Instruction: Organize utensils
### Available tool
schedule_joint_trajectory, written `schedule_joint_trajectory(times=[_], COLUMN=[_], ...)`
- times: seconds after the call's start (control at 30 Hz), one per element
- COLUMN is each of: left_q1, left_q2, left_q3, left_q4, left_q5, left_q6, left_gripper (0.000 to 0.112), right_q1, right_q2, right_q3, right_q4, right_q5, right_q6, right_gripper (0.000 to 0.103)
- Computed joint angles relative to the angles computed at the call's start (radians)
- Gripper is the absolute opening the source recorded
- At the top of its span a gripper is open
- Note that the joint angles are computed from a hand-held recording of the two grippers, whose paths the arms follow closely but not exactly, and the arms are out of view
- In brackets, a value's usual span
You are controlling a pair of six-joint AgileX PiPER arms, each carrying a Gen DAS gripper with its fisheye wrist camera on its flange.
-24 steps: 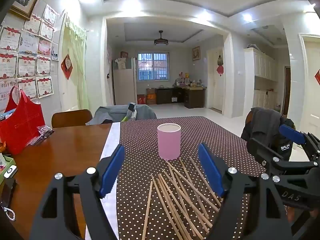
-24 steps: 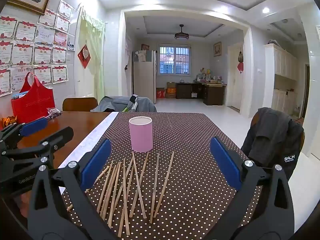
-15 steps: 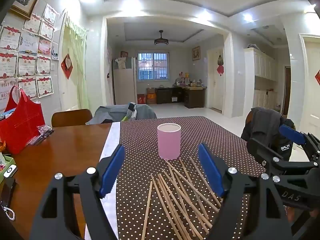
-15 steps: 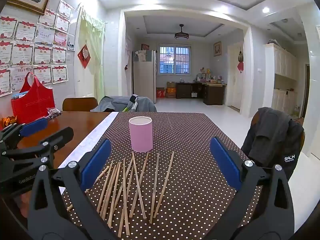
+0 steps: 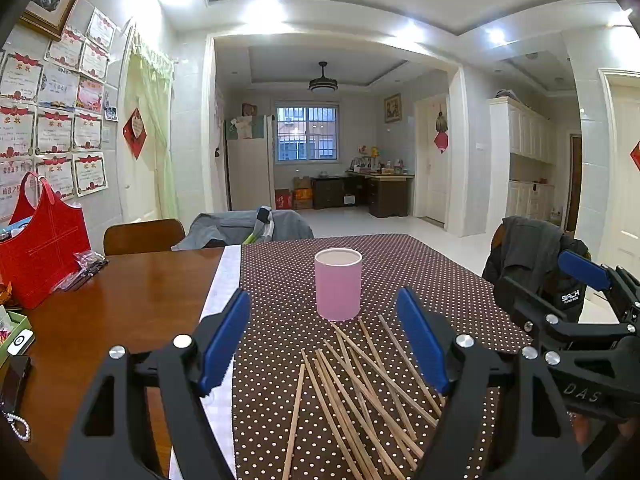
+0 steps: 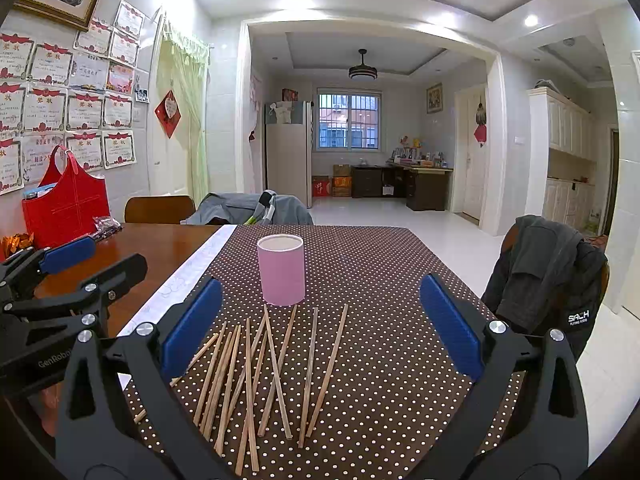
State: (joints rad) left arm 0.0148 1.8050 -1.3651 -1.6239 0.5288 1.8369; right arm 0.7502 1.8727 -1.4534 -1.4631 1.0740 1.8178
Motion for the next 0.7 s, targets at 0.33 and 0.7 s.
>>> schedule_joint_trajectory(times=[0.33, 0.7], left_q1=[0.004, 0.006], left_q2=[-0.004, -0.001], left_q3=[-0.001, -0.001], left_q4=[0.008, 0.009], left_q5=[0.004, 0.006], left_q6=[-0.009, -0.01], left_gripper=[0.075, 0.075], right_q1=[-0.001, -0.01], right_q2=[0.0, -0.012], right_q3=[0.003, -0.002], right_q4=[-0.001, 0.01], right_q5=[-0.003, -0.01], right_q6=[0.002, -0.018], right_gripper=[0.097, 0.097])
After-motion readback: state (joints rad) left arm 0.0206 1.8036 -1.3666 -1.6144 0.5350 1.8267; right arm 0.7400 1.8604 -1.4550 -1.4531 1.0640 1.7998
